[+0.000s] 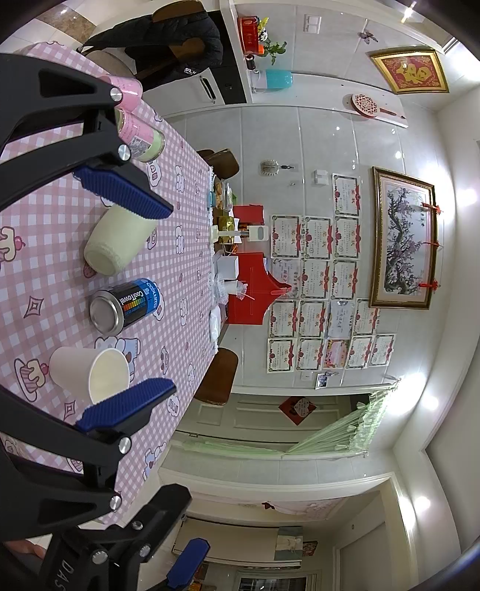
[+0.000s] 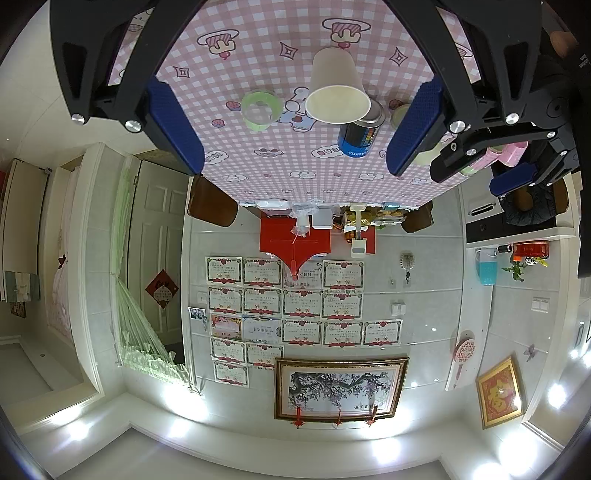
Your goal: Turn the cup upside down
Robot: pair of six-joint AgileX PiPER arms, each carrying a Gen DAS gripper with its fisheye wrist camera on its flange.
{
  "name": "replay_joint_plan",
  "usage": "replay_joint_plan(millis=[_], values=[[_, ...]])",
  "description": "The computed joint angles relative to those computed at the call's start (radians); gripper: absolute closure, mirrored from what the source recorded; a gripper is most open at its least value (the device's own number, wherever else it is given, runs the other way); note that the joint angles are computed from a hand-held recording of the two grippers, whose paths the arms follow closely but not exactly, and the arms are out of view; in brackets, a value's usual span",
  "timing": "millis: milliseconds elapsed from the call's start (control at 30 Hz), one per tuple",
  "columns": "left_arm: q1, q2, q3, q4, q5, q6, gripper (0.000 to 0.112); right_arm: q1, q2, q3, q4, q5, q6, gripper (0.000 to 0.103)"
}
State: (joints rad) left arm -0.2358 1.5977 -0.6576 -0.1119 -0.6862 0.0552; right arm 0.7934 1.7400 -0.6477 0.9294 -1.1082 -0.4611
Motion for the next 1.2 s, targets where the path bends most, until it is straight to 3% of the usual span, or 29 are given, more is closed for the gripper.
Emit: replay_joint_plan(millis=[1200], values=[[0.022, 0.000, 0.003, 0.023, 0.003, -0.010, 0.026, -0.011, 0.014, -0.008, -0.008, 0.017, 0.004, 0.008]])
